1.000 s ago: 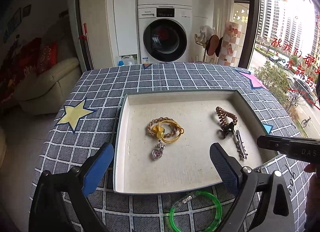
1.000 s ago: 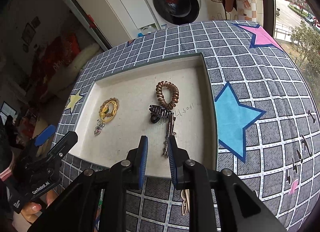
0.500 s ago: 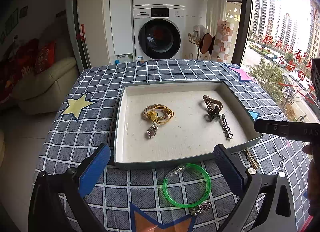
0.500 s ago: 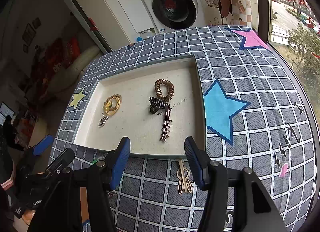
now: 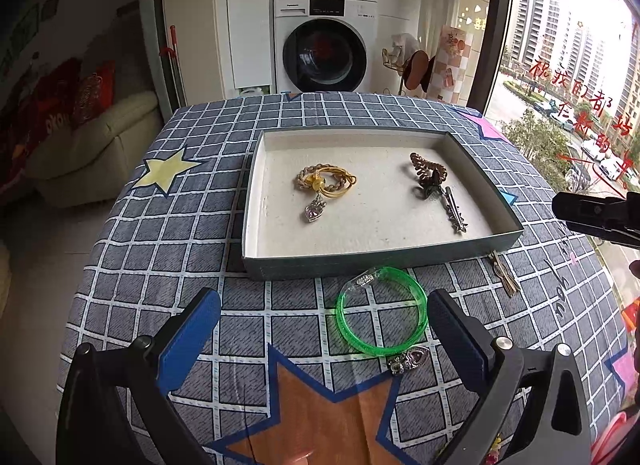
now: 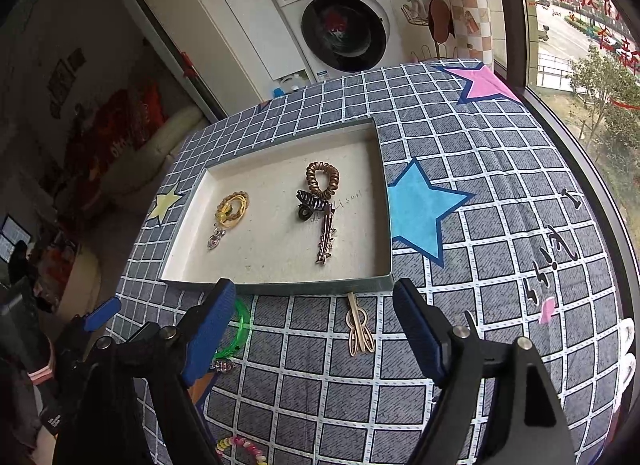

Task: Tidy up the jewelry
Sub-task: 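Move both open tools back toward the green bangle and tan hair clip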

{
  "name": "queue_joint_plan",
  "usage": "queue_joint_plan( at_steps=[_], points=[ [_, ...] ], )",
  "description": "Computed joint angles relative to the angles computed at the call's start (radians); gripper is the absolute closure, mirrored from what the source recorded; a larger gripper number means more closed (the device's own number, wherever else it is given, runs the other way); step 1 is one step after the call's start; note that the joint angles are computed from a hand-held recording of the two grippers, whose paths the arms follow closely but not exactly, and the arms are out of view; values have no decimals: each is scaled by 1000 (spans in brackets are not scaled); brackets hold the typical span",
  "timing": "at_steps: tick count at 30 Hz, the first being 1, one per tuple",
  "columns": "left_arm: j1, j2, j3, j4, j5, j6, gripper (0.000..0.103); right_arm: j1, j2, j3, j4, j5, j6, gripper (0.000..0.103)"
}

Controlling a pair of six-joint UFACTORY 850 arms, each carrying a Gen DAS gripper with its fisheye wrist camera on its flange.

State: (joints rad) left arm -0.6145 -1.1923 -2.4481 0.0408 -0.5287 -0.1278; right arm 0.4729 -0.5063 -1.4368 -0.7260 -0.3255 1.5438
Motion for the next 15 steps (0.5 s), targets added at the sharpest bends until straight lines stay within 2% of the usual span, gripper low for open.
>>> queue_joint_plan(
  at_steps=[3,4,5,6,15],
  points=[
    [-2,30,63,14,25,-15,0,4,14,25,-31,-3,50,16],
    [-3,38,80,24,30,-24,0,6,18,34,-45,0,71,12],
    [-4,45,94,27,34,-27,0,7,22,42,-50,4,81,2],
    [-4,50,106,26,37,-28,0,9,25,50,-67,8,101,0],
    [-2,65,149,80,34,-117,0,42,38,85,-210,-34,222,0]
  ],
)
